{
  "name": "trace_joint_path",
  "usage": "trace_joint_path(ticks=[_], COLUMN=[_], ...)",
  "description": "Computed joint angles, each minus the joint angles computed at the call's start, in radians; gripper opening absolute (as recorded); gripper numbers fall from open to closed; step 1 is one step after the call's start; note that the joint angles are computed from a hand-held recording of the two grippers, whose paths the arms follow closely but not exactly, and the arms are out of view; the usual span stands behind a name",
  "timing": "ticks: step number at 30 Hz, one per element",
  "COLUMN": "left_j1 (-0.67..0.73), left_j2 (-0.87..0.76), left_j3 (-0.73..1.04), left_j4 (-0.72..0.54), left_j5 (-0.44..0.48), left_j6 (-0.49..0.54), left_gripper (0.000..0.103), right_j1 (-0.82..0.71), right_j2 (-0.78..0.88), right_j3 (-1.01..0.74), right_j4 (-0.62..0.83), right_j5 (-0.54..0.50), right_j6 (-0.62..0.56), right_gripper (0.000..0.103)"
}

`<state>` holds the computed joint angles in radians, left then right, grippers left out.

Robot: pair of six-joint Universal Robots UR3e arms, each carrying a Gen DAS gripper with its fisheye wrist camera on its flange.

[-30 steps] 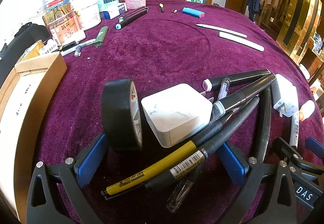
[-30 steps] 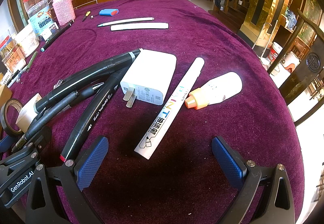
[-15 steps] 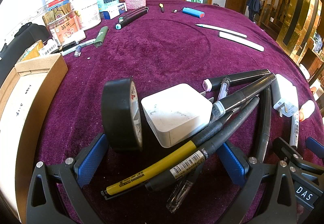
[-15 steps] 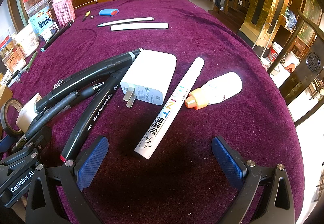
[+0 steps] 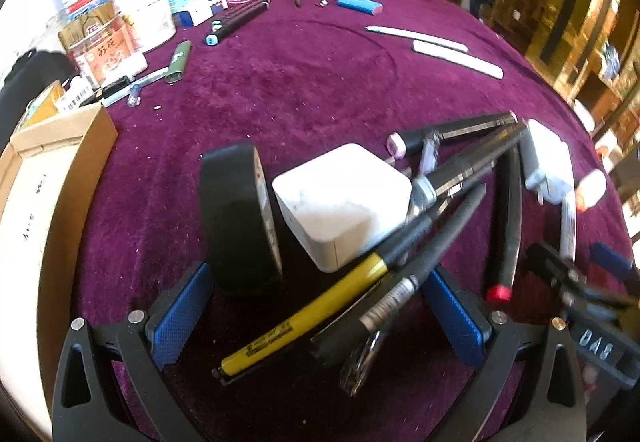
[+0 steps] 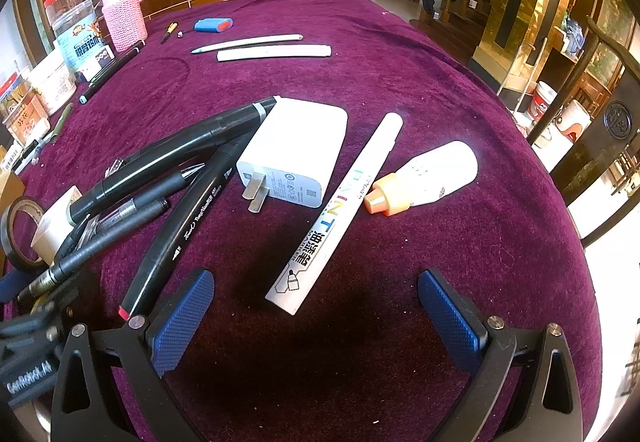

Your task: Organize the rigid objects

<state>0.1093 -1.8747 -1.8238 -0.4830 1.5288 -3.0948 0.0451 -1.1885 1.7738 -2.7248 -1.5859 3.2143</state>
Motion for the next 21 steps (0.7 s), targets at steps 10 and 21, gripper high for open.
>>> trace_joint_path(ticks=[10, 21], left_j1=[0.002, -0.008], left_j2=[0.023, 0.067], left_j3=[-0.056, -0.108], left_j4=[0.060, 0.067], left_j5=[-0.006, 0.013], left_j6=[0.012, 0.012], left_gripper=[0.103, 0.103], right_j1=[-0.008, -0.022], right_j2=[0.011, -0.001], right_j3=[-0.033, -0.075], right_j4=[0.037, 0.145], right_j5=[0.014, 0.041], right_j6=[-0.016, -0.047], right_gripper=[0.102, 0.102])
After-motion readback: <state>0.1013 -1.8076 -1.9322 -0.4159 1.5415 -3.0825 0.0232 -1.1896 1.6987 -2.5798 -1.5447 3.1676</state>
